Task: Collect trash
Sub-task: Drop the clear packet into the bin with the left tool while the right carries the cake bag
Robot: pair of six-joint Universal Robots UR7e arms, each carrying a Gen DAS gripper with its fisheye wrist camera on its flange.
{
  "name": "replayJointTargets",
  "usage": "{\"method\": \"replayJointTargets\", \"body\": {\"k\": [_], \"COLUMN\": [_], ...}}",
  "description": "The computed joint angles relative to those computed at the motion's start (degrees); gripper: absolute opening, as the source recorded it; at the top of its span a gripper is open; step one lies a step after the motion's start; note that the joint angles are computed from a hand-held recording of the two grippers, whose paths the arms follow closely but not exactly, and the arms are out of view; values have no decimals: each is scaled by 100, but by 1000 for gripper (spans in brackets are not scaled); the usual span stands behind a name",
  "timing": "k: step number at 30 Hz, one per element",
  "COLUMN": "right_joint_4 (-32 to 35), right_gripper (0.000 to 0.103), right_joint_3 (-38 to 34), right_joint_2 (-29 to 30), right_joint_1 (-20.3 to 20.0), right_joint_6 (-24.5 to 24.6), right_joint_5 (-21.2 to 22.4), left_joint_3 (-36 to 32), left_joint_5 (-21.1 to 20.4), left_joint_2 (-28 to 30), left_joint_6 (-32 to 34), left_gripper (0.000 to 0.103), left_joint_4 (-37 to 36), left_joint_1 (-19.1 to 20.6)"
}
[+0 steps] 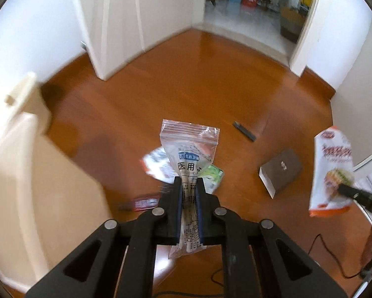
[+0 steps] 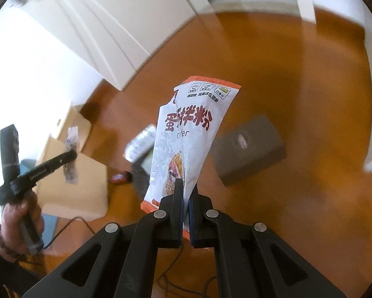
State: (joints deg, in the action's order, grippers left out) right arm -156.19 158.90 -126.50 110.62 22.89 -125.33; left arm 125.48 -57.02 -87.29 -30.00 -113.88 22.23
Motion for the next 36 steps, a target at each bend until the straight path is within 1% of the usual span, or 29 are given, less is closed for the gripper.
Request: {"method": "replayJointTargets", "body": {"k": [1, 2, 3, 4, 6, 7, 10, 12, 15, 18, 20, 24, 25, 28, 30, 31, 33, 35, 36], "right_joint_4": [371, 734, 1239, 1578, 2271, 2400, 3194, 3420, 3789, 3899, 3936, 3824, 3770, 3719, 3625, 3552, 3399, 3289, 3239], "right_gripper": [3, 3, 3, 3, 3, 3, 3, 3, 3, 3, 3, 3, 3, 3, 3, 3, 3, 3, 3], "right_joint_3": [-288, -563, -949, -1218, -1783, -1960, -2641, -2952, -3411, -3683, -3850, -4120, -4191, -4458, -4667, -4744, -4946, -5098, -5193], "right_joint_2": [177, 352, 630, 848, 1275, 1449, 1965, 2273, 2698, 3009, 3221, 3709, 3835, 4194, 4467, 4588, 4892, 5104, 5233], "right_joint_1": [552, 1019, 1611, 1987, 2649, 2810, 3408, 3574, 3742, 3797, 3818, 3704, 3658, 3567, 3515, 3480, 3416, 3367, 3361], "right_joint_6": [446, 829, 1286, 1563, 2094, 2203, 2695, 2820, 2896, 2827, 2793, 2520, 2425, 2162, 1969, 1860, 1619, 1475, 1415], "right_joint_5": [-274, -473, -749, -916, -1117, -1149, -1234, -1199, -1136, -1116, -1089, -875, -782, -664, -629, -620, -572, -544, -532], "left_joint_3": [-156, -260, -375, -496, -781, -872, -1208, -1350, -1480, -1446, -1417, -1342, -1384, -1434, -1458, -1498, -1518, -1530, -1543], "left_joint_5": [77, 147, 238, 340, 506, 570, 840, 960, 1228, 1511, 1542, 1688, 1699, 1614, 1648, 1614, 1481, 1469, 1427], "left_joint_2": [-174, -284, -403, -535, -798, -862, -1077, -1138, -1228, -1244, -1271, -1261, -1297, -1311, -1385, -1401, -1439, -1482, -1502], "left_joint_6": [-136, -224, -298, -353, -574, -611, -881, -959, -961, -762, -716, -683, -724, -726, -855, -897, -776, -714, -688], "left_gripper": [9, 9, 9, 9, 9, 9, 9, 9, 9, 9, 9, 10, 10, 11, 11, 11, 11, 18, 41], "left_joint_4": [359, 609, 872, 1134, 1714, 1871, 2488, 2773, 3024, 2912, 2891, 2831, 2979, 3121, 3235, 3288, 3195, 3137, 3093], "left_joint_1": [-88, -158, -232, -295, -354, -332, -294, -217, 48, 318, 467, 800, 832, 1027, 1093, 1110, 1203, 1232, 1253]}}
